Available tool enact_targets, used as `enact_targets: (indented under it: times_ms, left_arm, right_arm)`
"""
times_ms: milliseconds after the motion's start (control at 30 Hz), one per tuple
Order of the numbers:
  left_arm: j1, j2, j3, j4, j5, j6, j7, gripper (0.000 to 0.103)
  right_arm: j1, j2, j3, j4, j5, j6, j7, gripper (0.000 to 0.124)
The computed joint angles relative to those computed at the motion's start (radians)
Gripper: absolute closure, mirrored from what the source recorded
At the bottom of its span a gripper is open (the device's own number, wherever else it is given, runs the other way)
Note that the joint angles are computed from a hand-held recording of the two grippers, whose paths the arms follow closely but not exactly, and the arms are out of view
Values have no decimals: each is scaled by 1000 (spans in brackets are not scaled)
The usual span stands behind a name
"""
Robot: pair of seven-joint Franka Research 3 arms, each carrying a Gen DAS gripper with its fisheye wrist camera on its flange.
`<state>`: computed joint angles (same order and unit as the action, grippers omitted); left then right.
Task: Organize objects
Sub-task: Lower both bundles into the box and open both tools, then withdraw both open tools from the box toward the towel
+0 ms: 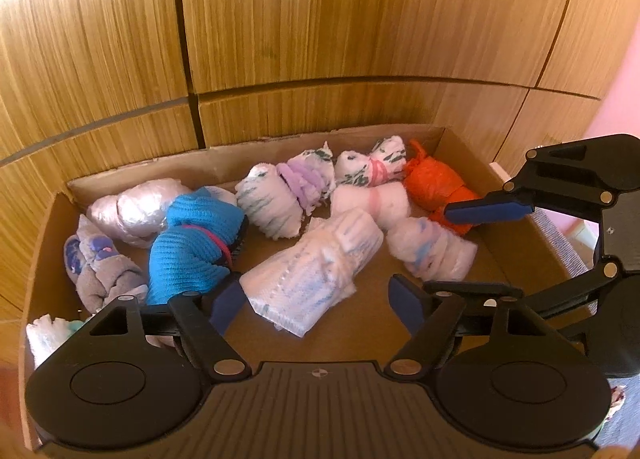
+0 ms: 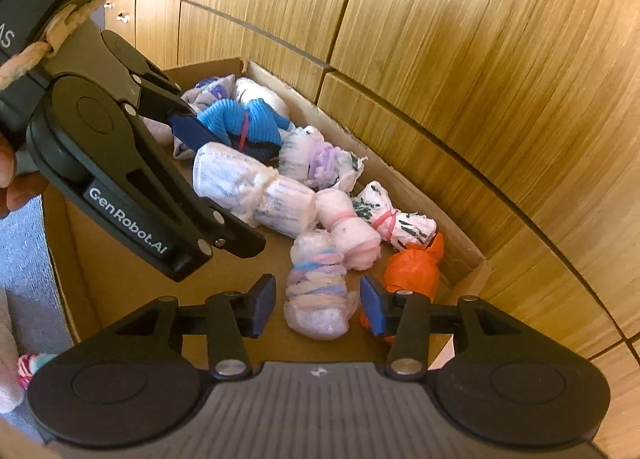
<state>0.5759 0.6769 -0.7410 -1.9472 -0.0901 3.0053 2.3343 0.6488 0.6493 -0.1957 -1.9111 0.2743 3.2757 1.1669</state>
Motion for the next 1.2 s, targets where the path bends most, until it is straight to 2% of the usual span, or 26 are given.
enact_targets:
  times_ms: [400,600,700,833,1033,1167,1200]
  left_arm:
    - [24,-36,-26,-38,3,24,-36,17]
    - [66,-44,-64,-58,-1,30,-51,14]
    - [79,-54,-74,-72,3,40,-64,13]
    - [103,-60,-95,-85,6,42,-78,12]
    - [174,-66,-156,-118,18,47,-78,10]
    - [277,-65,-239,-161,23,64,-83,7]
    - [313,-60,-268,-176,29,76,-84,7]
  right_arm:
    - [125,-15,-115,-36,45,8,45,72]
    - [202,-17,-185,-58,91,23,78,61]
    - [217,-30,-191,-75,116,40,84,55]
    - [276,-30,-243,-85,157,37,85,53]
    - [333,-34,-295,-99,191,29,109,51]
    - [429,-38,-374,-138,252,48,152,49]
    - [449,-51,-380,-164,269,79,156,48]
